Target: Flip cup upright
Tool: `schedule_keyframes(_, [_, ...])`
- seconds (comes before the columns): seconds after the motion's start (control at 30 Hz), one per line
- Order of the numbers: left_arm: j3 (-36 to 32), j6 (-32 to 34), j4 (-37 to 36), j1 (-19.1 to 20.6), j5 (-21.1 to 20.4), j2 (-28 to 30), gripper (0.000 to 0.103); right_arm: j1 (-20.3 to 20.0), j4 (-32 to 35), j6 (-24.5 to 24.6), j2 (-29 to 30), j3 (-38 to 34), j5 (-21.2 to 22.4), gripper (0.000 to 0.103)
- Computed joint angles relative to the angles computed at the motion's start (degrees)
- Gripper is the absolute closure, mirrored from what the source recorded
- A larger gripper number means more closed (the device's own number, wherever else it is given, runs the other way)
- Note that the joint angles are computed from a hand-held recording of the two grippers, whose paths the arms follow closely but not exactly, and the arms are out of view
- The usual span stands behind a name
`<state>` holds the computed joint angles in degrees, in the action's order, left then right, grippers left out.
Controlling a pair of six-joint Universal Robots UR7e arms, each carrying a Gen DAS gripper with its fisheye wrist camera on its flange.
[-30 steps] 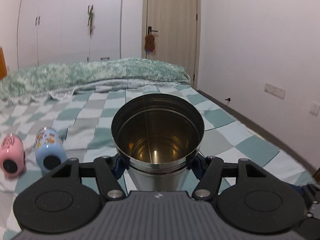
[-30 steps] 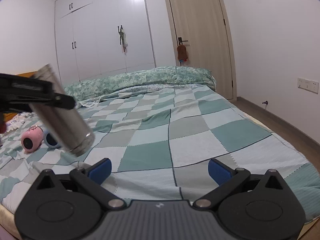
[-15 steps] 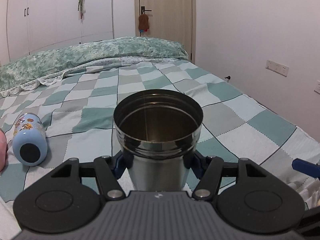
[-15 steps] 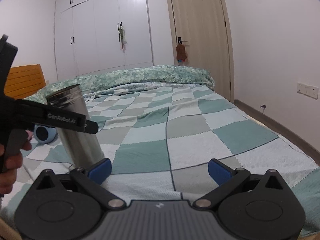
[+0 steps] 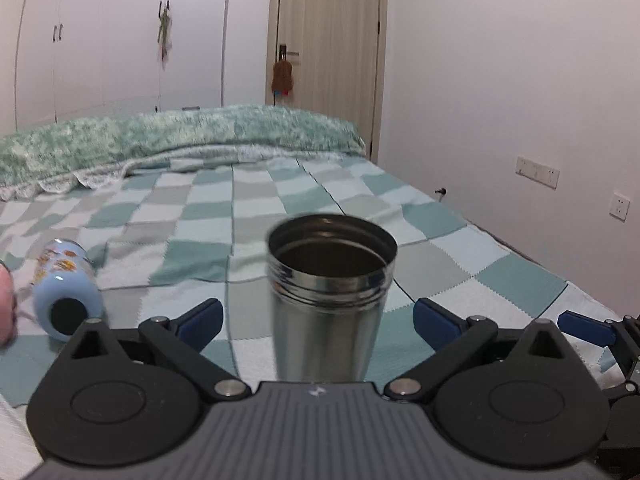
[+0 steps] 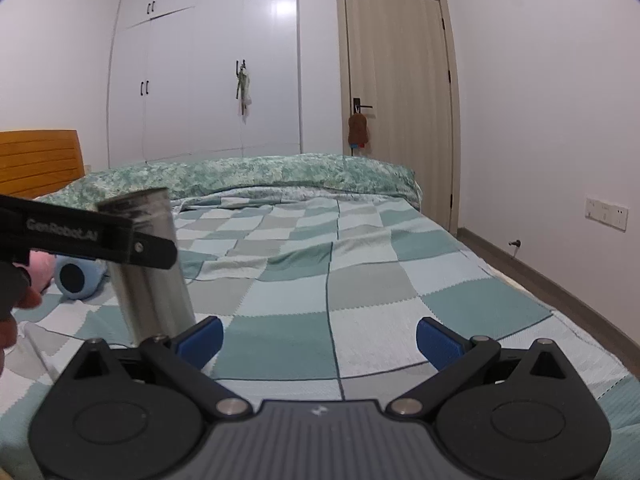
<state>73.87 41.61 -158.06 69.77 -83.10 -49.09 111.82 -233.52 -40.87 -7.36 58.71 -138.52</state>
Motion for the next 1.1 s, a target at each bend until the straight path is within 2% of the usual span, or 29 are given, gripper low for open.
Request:
schedule_keyframes(0.23, [3.5,2.8,-3.6,2.0,-5.4,-6.0,0.0,2.4,-1.5,-1.4,0.9,0.0,-0.1,0.0])
schedule_keyframes(0.43, [7.3,4.5,-8.1,5.9,-9.9,-11.2,0.0,4.4,-1.9,-1.5,2.6,-0.2,1.0,0.0])
schedule_keyframes(0.63, [11.2,7.0,-13.4,10.5,-11.3,-14.8,0.0,6.0,-2.6,-1.5,5.1,-0.5,2.3,0.0])
schedule_keyframes(0.87, [14.0,6.6,-18.2,15.5,-13.4,-16.4,0.0,6.9,-5.0,-4.5,9.1,-2.9,4.2,0.0])
schedule_keyframes(1.1, [15.4,5.9,-23.4,17.9,-15.4,-15.8,0.0,7.3,-6.5,-8.7,12.9,-7.2,5.1,0.0])
